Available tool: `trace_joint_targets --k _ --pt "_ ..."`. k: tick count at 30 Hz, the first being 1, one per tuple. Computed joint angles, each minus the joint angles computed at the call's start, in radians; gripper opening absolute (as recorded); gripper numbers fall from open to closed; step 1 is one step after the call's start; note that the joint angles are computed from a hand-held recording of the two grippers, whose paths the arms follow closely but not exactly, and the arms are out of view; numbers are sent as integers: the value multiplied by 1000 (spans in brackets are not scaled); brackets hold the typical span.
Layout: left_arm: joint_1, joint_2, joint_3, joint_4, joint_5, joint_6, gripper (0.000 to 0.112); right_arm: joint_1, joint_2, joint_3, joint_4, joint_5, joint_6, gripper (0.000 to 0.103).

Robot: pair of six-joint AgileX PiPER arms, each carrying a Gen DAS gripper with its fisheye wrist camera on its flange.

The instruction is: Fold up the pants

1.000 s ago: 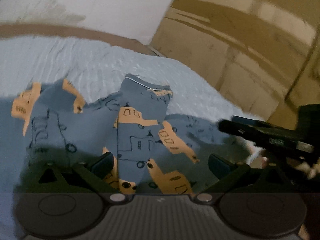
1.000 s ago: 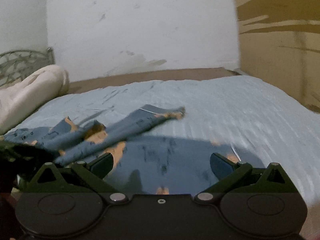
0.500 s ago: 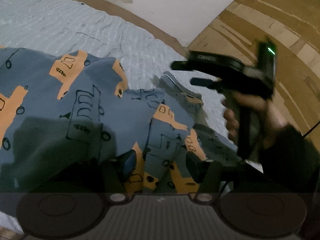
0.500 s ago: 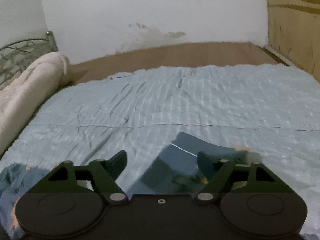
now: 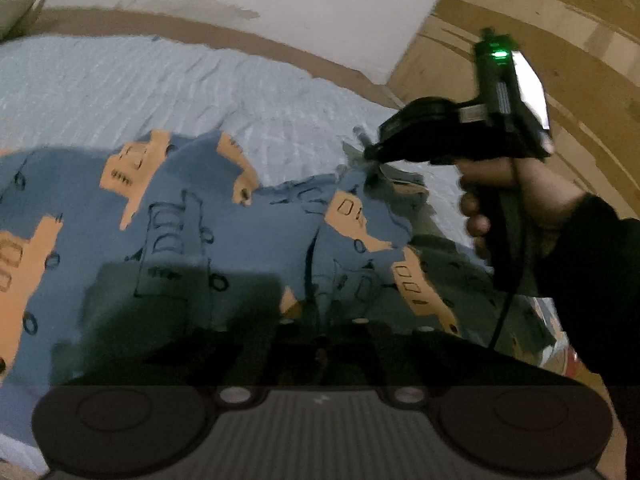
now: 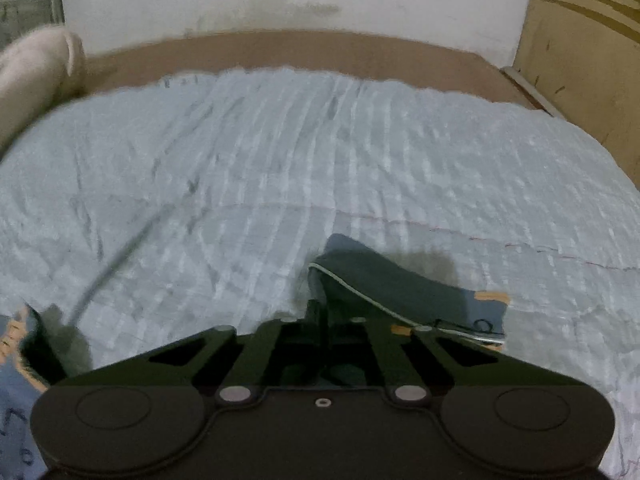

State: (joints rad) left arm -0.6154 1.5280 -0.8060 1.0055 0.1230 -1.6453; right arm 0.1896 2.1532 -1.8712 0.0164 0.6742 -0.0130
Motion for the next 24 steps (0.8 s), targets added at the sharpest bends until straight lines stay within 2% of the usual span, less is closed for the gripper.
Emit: trace_joint_targets --k 2,4,7,9,13,17,21,24 --pt "-30 -19 0 67 36 -18 1 -33 -102 141 69 -103 -58 1" --pt "-85 -39 -4 163 107 -60 1 -89 -226 305 239 -208 -218 1" --pt "-175 -59 -5 245 216 -65 1 -189 -421 526 539 -287 -494 1" --pt "-239 -61 -5 296 290 -65 1 -275 -563 674 739 -294 -688 1" --pt "-350 -40 -3 338 400 -27 1 -501 -773 942 1139 -177 -1071 1" --pt "-437 11 -4 369 499 -31 1 -674 -879 1193 1389 -95 -1341 1" --pt "-475 40 0 366 539 -57 1 -814 -861 1357 1568 12 -1524 1" --pt "-494 46 -2 365 566 -64 2 -857 -837 1406 1606 68 -1592 4"
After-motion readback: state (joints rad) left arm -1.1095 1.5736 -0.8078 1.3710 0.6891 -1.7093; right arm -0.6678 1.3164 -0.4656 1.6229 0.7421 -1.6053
